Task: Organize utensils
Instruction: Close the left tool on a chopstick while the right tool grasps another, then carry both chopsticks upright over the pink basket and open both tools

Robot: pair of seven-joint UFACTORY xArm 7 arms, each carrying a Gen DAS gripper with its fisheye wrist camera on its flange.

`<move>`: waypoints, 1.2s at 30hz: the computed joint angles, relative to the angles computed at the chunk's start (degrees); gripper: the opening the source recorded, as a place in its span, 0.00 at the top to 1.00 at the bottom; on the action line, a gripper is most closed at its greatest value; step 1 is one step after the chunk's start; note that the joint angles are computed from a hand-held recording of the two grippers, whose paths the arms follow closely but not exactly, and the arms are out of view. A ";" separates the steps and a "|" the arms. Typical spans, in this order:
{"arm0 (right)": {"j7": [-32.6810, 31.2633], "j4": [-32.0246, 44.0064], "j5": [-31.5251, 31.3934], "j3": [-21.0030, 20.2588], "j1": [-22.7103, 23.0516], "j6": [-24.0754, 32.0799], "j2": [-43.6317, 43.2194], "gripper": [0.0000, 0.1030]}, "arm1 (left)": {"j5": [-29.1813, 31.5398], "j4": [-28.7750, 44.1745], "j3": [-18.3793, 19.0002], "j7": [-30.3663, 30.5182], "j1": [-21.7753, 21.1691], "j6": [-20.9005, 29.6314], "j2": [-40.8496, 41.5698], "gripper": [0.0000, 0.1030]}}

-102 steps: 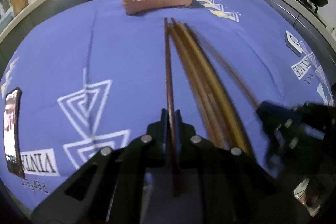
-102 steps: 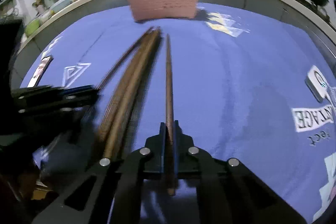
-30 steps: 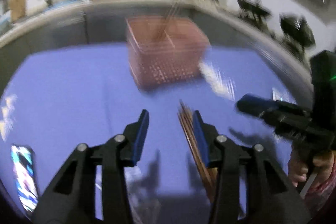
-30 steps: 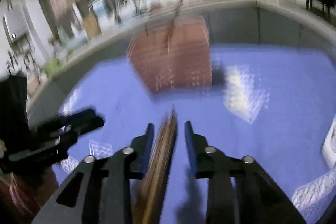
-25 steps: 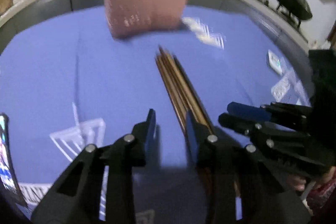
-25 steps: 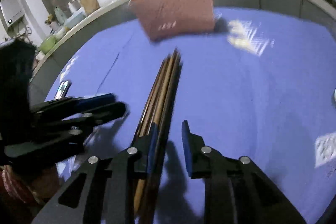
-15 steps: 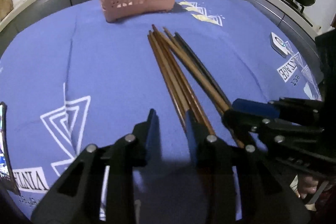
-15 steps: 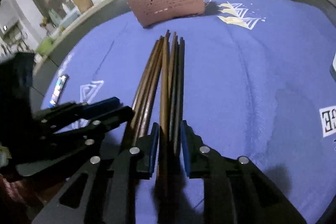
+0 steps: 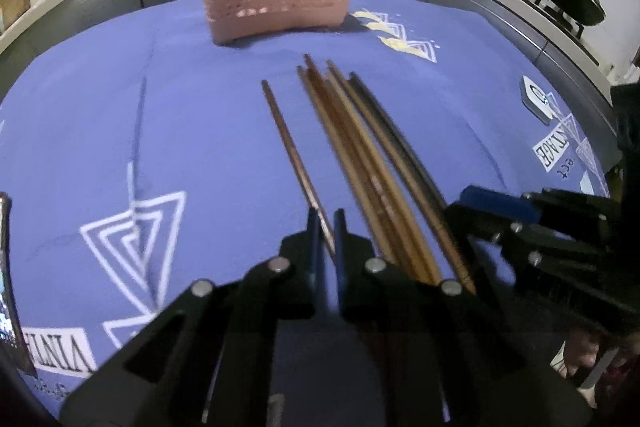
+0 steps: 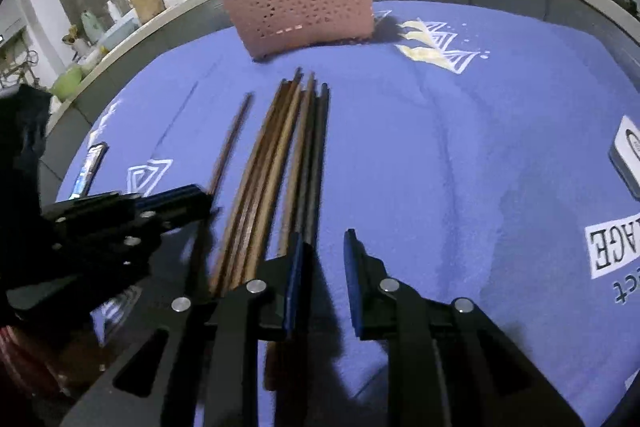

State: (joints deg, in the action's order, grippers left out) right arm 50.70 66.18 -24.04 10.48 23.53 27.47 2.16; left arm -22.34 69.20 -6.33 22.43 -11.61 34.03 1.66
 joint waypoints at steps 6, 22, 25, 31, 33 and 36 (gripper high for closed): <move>-2.22 2.71 -0.23 -0.24 0.11 2.20 1.96 0.79 | 4.70 1.74 0.23 -2.98 0.11 0.59 1.33 0.84; -22.98 32.88 10.78 -3.88 -0.07 12.01 22.62 0.95 | 10.89 20.64 -1.54 -6.10 1.17 -0.18 16.80 0.96; -24.98 28.63 15.74 -3.43 -1.50 5.77 19.97 0.95 | 7.41 21.56 -2.76 -3.79 2.75 0.73 16.65 0.96; -20.82 18.50 11.75 -5.87 -0.18 -10.22 9.25 0.95 | -6.46 19.91 -4.59 7.54 6.89 -3.48 9.35 0.96; -17.58 18.72 7.60 -6.83 0.71 -13.70 7.49 0.95 | -11.21 21.14 -4.39 11.06 7.36 -3.92 7.52 0.96; -13.49 23.75 2.08 -7.99 1.68 -15.27 8.35 0.95 | -15.87 24.97 -3.51 14.54 6.97 -4.87 6.31 0.96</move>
